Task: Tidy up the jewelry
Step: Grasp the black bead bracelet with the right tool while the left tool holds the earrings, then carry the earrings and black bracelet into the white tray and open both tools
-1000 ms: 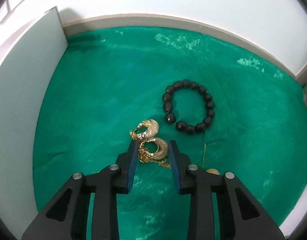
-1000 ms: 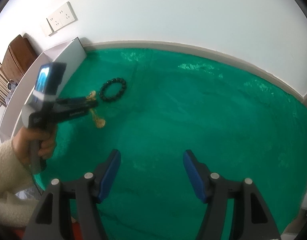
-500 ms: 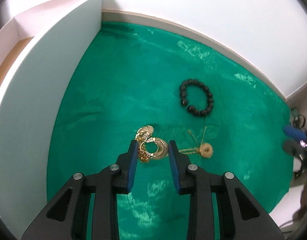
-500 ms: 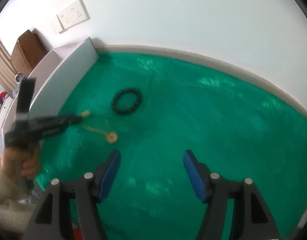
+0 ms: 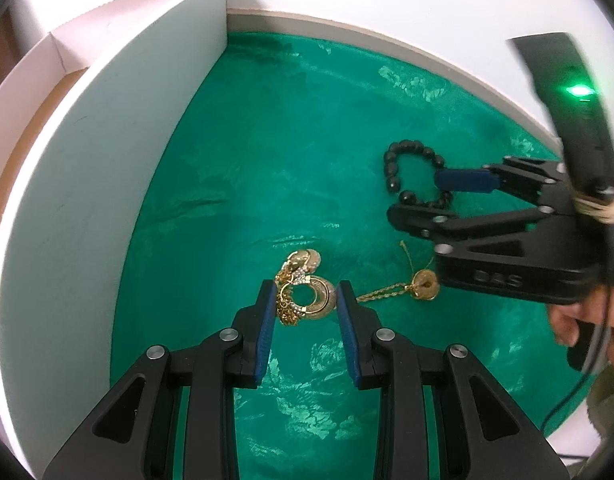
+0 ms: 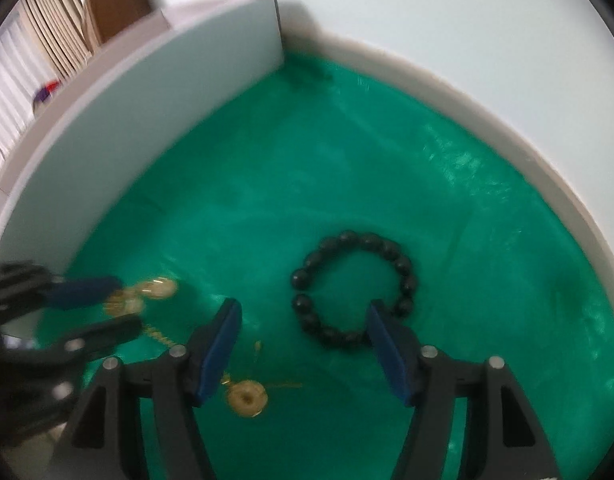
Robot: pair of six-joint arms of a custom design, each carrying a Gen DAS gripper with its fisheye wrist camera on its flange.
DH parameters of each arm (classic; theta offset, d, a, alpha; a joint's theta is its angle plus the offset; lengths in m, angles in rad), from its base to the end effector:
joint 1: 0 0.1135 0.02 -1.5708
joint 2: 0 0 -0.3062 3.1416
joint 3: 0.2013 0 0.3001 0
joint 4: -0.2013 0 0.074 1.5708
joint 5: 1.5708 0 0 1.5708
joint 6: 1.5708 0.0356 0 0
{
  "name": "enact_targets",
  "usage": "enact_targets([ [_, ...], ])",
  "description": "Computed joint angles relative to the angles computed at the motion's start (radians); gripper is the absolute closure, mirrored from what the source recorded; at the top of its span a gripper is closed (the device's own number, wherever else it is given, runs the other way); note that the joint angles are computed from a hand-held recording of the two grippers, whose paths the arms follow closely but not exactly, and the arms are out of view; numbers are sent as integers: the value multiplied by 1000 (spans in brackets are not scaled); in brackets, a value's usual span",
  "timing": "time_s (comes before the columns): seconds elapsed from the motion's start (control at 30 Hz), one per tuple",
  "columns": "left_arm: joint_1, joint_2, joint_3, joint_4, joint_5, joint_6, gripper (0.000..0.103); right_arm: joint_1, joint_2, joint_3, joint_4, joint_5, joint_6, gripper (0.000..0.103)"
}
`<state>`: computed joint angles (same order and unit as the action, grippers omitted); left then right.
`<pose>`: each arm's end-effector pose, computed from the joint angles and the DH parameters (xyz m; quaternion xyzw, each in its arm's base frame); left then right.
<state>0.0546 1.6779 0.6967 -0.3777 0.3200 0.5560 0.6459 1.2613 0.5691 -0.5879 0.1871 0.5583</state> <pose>0.2890 0.0046 0.1015 0.2599 0.9468 -0.1197 0.1472 0.1818 0.1287 0.1593 -0.0296 0.9848 0.0055 0.1712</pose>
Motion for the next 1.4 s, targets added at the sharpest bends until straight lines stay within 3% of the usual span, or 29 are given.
enact_targets([
  [0.2,-7,-16,-15,23,-23,5,73,23,48,14,3,31,-1,39],
  [0.3,-7,-12,-14,27,-26,0,73,51,64,32,-9,56,-1,63],
  [0.33,-7,-12,-14,26,-26,-2,73,57,66,40,-20,63,-1,81],
  [0.37,-8,-12,-13,23,-25,-4,73,57,66,42,-24,58,-1,91],
  [0.47,-1,-30,-2,-24,3,3,73,43,-2,28,-39,33,31,91],
  [0.6,18,-90,31,-140,65,31,74,-11,-235,8,-123,-34,92,91],
  [0.83,55,-197,134,-385,154,69,74,-9,-460,130,-328,-77,126,91],
  [1.07,161,-268,300,-644,229,120,74,196,-414,293,-394,35,226,91],
  [1.27,336,-244,502,-835,325,214,74,273,-348,437,-415,71,212,91],
  [1.4,442,-199,633,-891,362,238,74,288,-267,537,-374,62,148,91],
])
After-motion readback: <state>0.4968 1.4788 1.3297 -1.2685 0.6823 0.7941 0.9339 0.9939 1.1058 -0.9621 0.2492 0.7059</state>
